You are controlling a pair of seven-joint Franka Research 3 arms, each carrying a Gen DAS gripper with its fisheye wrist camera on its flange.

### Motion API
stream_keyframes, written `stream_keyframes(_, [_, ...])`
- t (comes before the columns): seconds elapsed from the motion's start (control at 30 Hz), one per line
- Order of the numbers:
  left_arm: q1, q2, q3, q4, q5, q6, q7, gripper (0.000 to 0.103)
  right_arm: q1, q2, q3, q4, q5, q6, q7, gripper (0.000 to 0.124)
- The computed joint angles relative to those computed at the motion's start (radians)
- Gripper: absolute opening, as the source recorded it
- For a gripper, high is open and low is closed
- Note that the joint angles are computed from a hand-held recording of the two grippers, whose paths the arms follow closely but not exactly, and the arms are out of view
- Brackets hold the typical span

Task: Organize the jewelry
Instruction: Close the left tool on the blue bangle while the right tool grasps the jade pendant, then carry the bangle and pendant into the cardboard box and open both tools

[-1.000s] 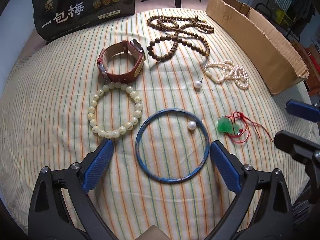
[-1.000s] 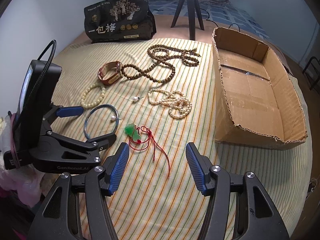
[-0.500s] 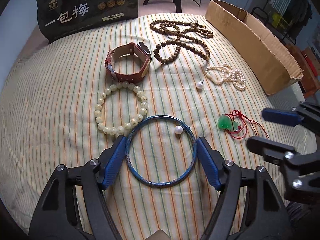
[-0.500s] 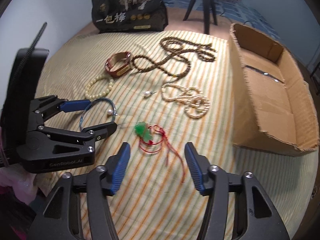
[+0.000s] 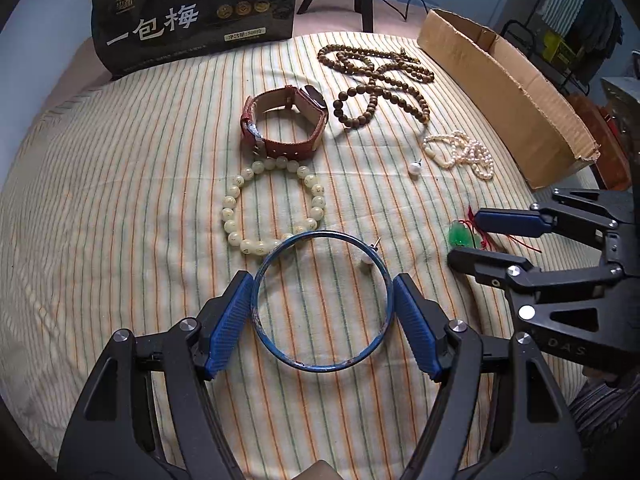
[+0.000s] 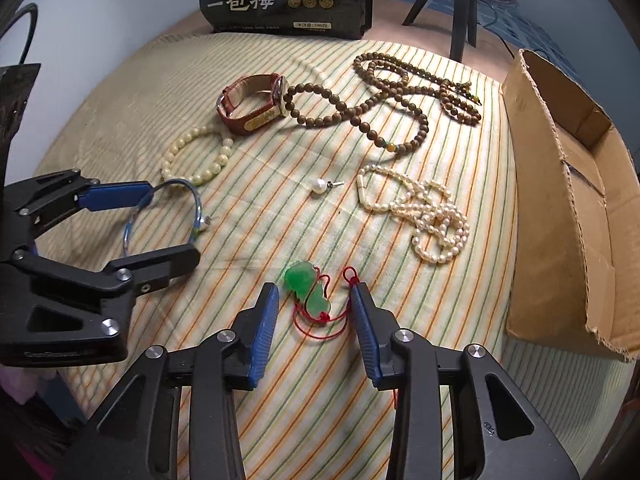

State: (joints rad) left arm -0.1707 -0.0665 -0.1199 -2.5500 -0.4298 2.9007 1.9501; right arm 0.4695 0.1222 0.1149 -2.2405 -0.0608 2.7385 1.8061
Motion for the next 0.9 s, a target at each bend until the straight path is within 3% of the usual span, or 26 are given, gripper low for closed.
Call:
stream_keyframes(0.07, [-0.003,-0.004,0.001,-0.002,-0.010,-0.002,0.008,0.073,0.007,0.006,-0.005,0.005,-0.029,-0.001,0.012,0.035])
stream_keyframes(0.2, [-0.010,-0.015,0.003,-0.003,-0.032,0.001,0.023,0.073,0.015,0.006,-0.004,0.007,-0.059,-0.004,0.021,0.012])
stream_keyframes(0.43, [-0.047,-0.060,0.027,-0.015,-0.078,0.022,0.060,0.073,-0.007,-0.038,0.009,-0.035,0.035,0.043,-0.023,0.012])
stream_keyframes(0.67, [-0.102,-0.102,0.066,0.008,-0.162,0.018,0.108,0.073,-0.033,-0.143,0.014,-0.103,0.040,0.117,0.008,0.012])
stream_keyframes(0.9, [-0.153,-0.117,0.082,0.051,-0.225,0.030,0.147,0.073,-0.107,-0.253,0.033,-0.159,0.028,0.198,0.051,0.012])
